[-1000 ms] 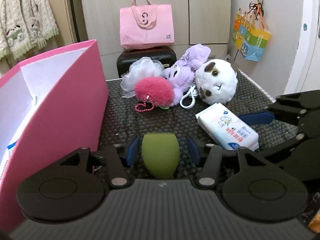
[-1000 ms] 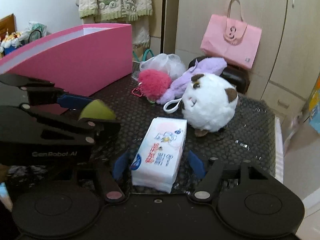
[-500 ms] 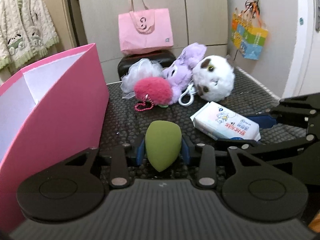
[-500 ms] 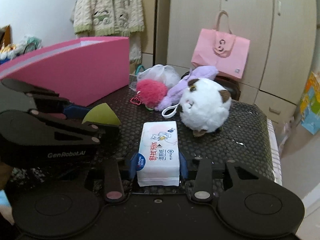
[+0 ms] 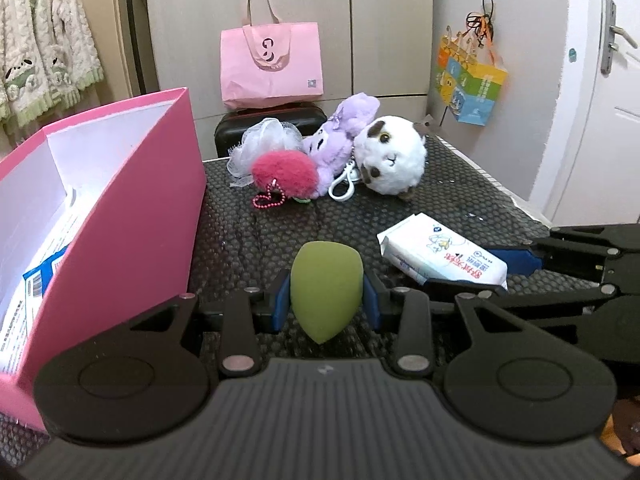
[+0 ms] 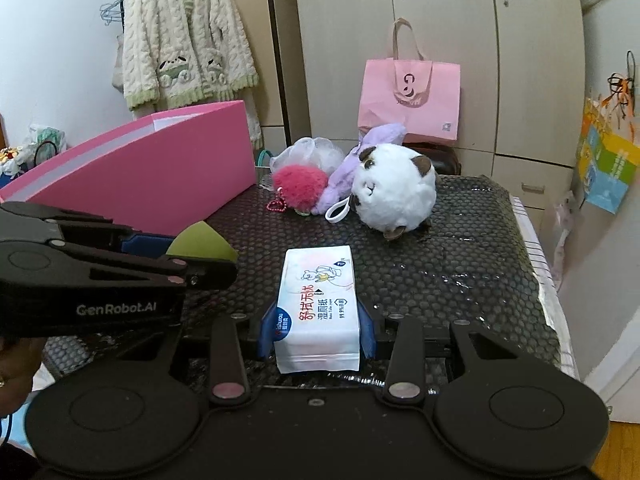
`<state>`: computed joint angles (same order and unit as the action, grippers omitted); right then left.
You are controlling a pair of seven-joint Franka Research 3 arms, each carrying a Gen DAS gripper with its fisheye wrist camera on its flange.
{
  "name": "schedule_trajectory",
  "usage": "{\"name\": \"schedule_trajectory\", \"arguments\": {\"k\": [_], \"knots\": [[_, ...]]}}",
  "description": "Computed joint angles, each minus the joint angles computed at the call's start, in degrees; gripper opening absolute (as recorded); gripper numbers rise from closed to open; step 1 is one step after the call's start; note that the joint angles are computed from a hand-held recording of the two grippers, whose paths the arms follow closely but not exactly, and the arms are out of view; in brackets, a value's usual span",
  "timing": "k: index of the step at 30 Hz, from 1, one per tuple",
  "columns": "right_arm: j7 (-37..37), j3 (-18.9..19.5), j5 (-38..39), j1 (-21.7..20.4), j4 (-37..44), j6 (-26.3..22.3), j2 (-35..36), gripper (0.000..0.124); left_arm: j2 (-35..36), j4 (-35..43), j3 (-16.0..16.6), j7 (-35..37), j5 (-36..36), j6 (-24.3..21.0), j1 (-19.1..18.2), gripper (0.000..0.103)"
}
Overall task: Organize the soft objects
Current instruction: 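Carry the green sponge with the left tool while the right tool carries the wipes packet over the box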
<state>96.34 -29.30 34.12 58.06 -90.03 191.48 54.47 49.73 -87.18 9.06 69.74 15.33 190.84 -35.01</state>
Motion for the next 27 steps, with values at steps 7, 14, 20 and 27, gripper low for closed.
{"name": "schedule_trajectory", "arguments": {"k": [7,14,20,27], "knots": [[-0.16,-4.17,3.93,5.74,-3.98,1.35,-1.33,0.045,-4.34,-6.17,-6.43,1.61,2.59,0.93,5.32,0.036],[-2.44,-4.64,7.74,9.24,-7.55,2.56,-3.87,0.045,-9.08,-13.76,-14.58,3.8,5.91,2.39,12.98,0.036],[-7.25,2.91,8.25,5.4,-11.29,4.02,-10.36,0.045,-12.38,-19.7,-27.32,6.22,11.86,-0.05,25.83,0.036],[-12.39,8.31,10.4,3.62,-13.56,5.27,-14.32,0.045,-15.97,-25.96,-35.73,9.32,13.91,-1.38,35.47,0.036]]}}
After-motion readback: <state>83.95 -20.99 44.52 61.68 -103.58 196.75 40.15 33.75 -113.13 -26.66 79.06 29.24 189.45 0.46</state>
